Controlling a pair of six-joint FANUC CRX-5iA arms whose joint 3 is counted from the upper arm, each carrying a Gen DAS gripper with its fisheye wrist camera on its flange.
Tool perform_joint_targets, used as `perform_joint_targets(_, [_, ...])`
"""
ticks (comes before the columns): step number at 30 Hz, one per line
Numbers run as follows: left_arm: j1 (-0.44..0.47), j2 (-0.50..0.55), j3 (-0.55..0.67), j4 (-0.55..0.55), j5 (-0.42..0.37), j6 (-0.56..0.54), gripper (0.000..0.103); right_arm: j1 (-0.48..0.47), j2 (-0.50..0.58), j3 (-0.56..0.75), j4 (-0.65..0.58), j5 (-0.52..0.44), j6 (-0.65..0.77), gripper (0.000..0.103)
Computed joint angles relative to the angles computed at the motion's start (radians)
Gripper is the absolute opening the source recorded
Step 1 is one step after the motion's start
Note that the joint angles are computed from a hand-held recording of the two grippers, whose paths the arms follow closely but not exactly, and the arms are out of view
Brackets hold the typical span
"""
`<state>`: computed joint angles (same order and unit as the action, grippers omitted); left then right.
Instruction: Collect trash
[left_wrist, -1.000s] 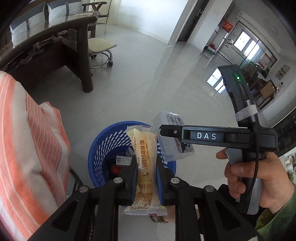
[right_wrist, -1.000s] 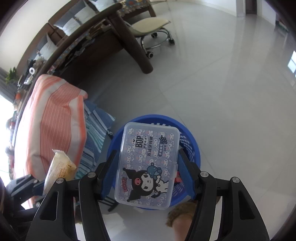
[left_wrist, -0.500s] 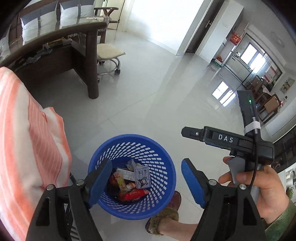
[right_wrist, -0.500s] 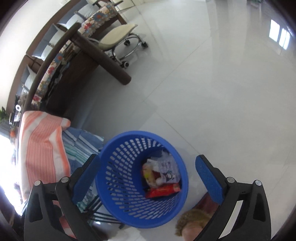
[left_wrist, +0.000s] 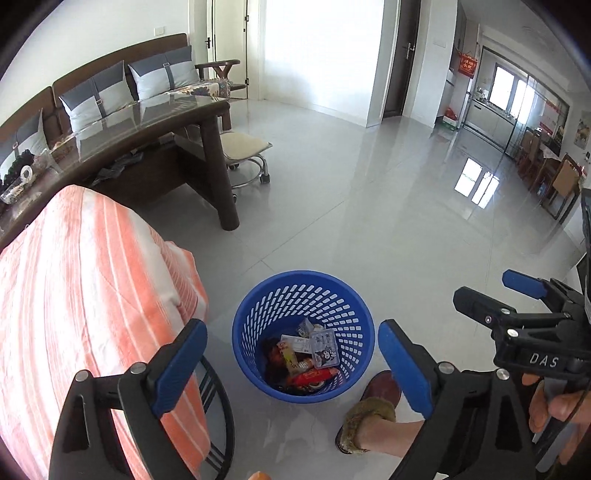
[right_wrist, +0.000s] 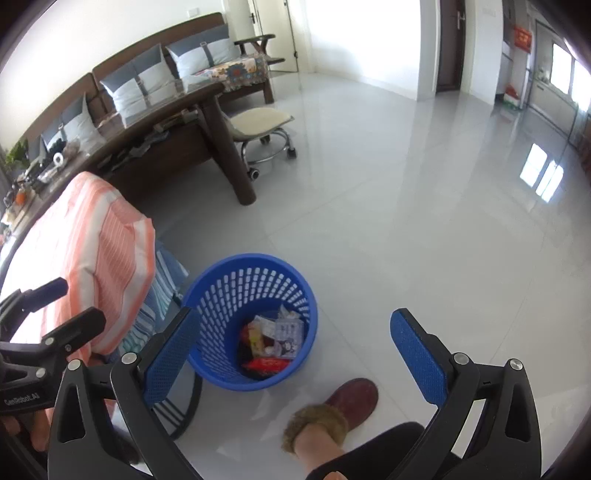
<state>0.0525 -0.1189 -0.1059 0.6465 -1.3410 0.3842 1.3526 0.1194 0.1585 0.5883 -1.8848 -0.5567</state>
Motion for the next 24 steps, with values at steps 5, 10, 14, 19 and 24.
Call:
perform_joint_targets(5, [0.033,-0.048,-0.024,0.016,-0.004,-0.030,0.096,0.030,0.070,0.097,0.018,-0.092,0.006,0.103])
perform_joint_targets(10, [0.063,-0.065,-0.031,0.043,-0.039,-0.049,0.096,0.034,0.111,0.179,-0.019,-0.117,0.029,0.103])
perform_joint_targets(14, [0.074,-0.070,-0.010,0.008,-0.060,-0.007,0.096,0.039,0.152,0.247,-0.034,-0.142,0.059,0.103])
perform_joint_targets(19, [0.070,-0.060,0.023,-0.040,-0.087,0.014,0.096,0.045,0.189,0.310,-0.026,-0.167,0.089,0.103])
perform_joint_targets(24, [0.075,-0.070,0.016,-0.053,-0.066,0.006,0.096,0.046,0.210,0.346,-0.020,-0.170,0.113,0.103])
